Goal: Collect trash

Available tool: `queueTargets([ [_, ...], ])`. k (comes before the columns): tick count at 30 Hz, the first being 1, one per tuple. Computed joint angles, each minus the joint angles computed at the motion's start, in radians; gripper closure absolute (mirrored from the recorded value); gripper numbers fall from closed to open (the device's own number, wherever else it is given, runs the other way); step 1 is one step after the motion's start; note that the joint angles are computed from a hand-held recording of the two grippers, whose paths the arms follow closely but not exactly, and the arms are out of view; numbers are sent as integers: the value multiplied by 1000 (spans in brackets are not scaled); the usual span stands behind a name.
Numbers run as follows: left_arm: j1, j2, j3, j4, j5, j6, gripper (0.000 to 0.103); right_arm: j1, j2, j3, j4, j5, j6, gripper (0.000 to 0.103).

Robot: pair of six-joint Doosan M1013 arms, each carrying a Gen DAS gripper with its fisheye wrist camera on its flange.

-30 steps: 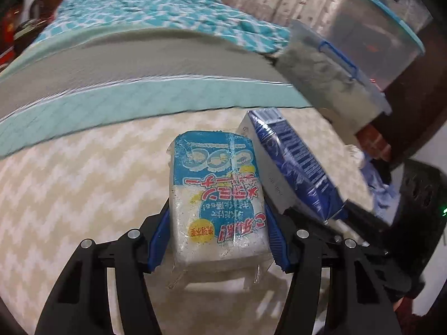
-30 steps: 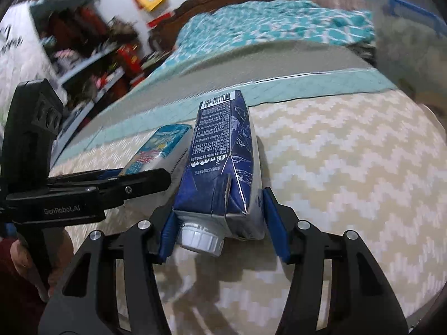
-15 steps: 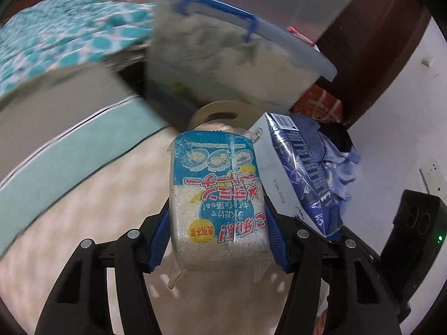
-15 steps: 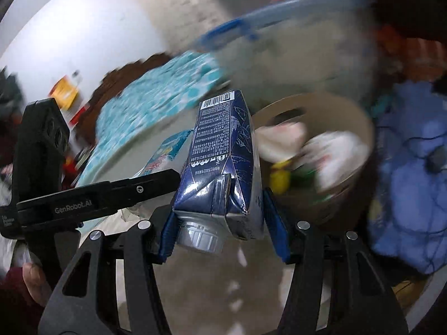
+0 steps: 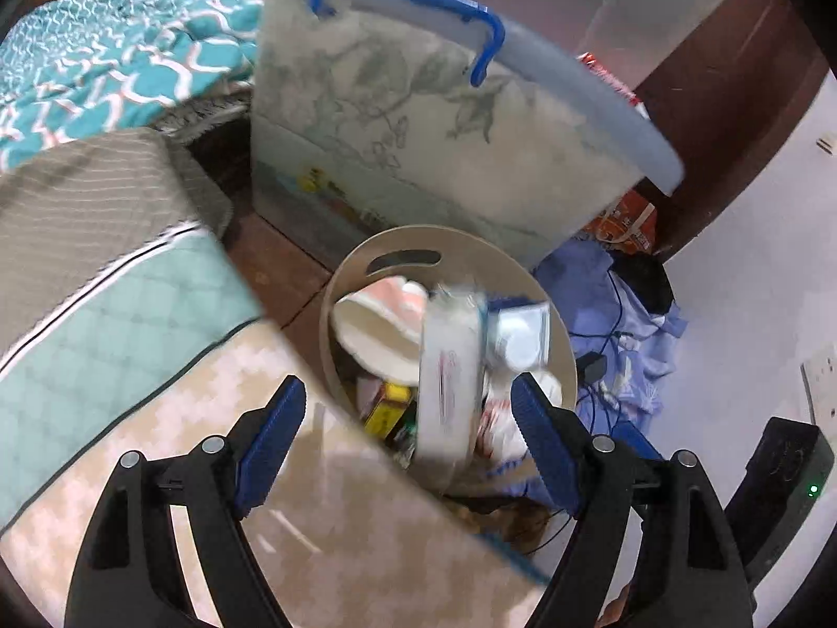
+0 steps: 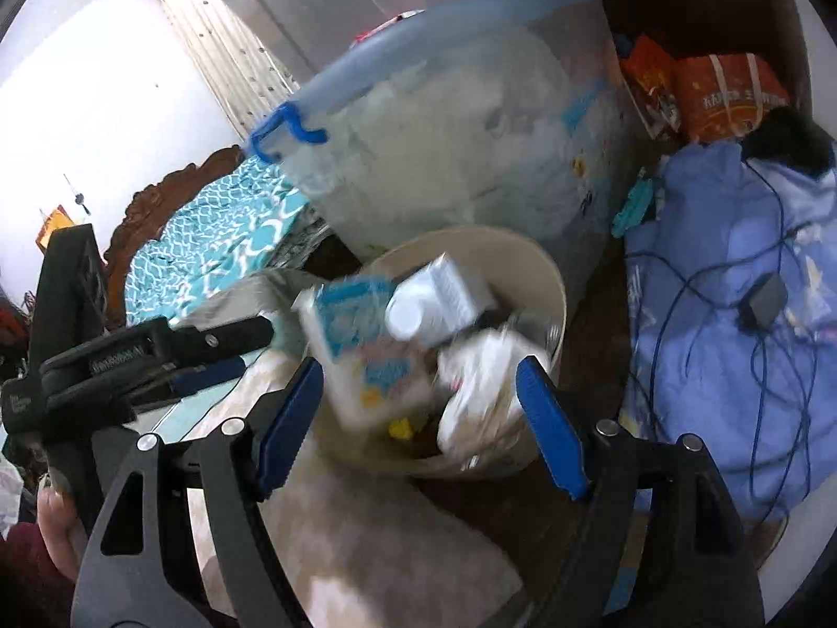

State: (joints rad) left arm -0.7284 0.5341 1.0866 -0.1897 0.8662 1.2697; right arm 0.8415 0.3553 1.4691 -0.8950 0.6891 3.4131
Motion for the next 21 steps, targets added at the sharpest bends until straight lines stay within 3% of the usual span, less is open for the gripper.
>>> queueTargets([
  [5, -9, -106, 160, 51, -49, -2, 25, 65, 19, -29, -18, 33, 50, 26],
  [12, -36, -246, 371, 201, -104, -105, 25, 134, 72, -105, -13, 129, 74, 25],
  [14, -45, -273, 408, 239, -117, -132, 24, 146, 83, -125, 12, 153, 60, 19],
  [17, -64, -307, 448, 350, -127, -206, 15, 163, 90, -143, 28, 176, 53, 17],
  [21, -76, -344, 486, 436, -133, -274, 10, 189, 97, -167, 14, 227, 66, 12],
])
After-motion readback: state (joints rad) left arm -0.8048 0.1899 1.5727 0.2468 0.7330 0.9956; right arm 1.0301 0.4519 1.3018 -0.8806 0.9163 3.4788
